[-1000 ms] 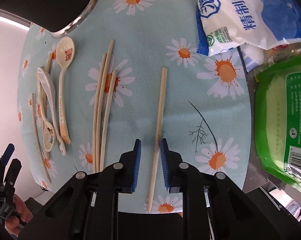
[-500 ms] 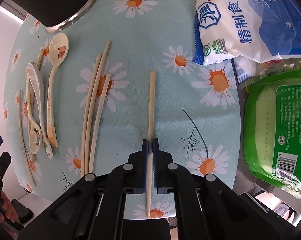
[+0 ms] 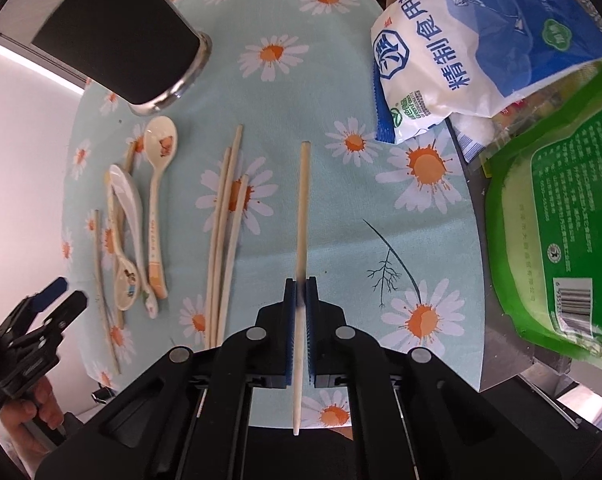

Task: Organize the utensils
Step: 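Lift the chopstick with the right gripper and carry it over the black holder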

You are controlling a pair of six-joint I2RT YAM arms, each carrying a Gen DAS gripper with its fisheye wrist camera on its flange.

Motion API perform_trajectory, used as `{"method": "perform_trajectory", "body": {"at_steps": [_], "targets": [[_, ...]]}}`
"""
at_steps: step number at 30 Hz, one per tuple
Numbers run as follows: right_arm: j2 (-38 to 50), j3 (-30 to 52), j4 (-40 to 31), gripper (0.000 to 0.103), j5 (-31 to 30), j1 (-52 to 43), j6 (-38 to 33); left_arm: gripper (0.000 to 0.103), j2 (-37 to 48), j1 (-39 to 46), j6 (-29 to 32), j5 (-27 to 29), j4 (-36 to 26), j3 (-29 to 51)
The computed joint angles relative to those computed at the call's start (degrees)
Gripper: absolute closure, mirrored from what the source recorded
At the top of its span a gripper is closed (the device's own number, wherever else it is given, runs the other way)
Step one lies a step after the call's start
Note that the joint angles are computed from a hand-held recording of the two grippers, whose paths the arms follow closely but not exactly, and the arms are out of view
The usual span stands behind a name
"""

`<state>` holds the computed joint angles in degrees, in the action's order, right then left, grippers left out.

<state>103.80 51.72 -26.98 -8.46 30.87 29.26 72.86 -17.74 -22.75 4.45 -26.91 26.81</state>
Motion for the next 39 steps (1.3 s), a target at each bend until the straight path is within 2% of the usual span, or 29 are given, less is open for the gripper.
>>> {"method": "perform_trajectory", "body": {"at_steps": [3, 7, 8, 10, 14, 16, 19, 24, 32, 39], "targets": [[-3.4, -2.8, 0.9, 0.097, -1.2, -0.7, -0.2, 0.041, 3.3, 1.8, 0.3, 2.1, 1.1, 0.5], [-6.1, -5.2, 2.0, 0.097, -3.4, -2.5, -0.8, 0.062, 6.7, 2.6, 1.0, 1.7, 1.0, 1.9], [-6.7, -5.6, 2.2, 0.097, -3.7, -2.8, -0.9, 0.063, 7.6, 2.7, 1.4, 1.7, 0.9, 2.3], [-7.6, -6.4, 2.9, 0.097, -4.2, -2.5, -0.5, 0.073, 9.8, 2.6, 1.9, 1.0, 0.9, 3.1], [-6.5, -6.0, 4.7, 0.097, -5.1, -1.9, 0.4, 0.076, 12.0, 0.7, 2.3, -1.0, 0.4, 4.4], [-6.2, -6.0, 5.3, 0.097, -5.5, -2.0, 0.4, 0.088, 12.8, -0.2, 2.0, -0.9, -0.2, 5.3], [-6.3, -6.2, 6.0, 0.097, -5.7, -1.8, 0.5, 0.093, 13.7, -1.8, 2.0, -2.2, -0.7, 6.0], [-5.8, -6.2, 6.9, 0.097, -6.2, -1.4, 0.7, 0.099, 14.5, -2.0, 0.8, -2.0, -1.4, 7.1], [-5.3, -4.4, 5.5, 0.097, -6.7, -0.9, 0.0, 0.099, 13.7, 0.7, 1.6, 0.3, 0.2, 5.9], [-3.9, -0.1, 3.6, 0.097, -5.6, 1.5, -0.3, 0.099, 8.7, 5.1, 4.4, 2.8, -0.1, 4.5]]}}
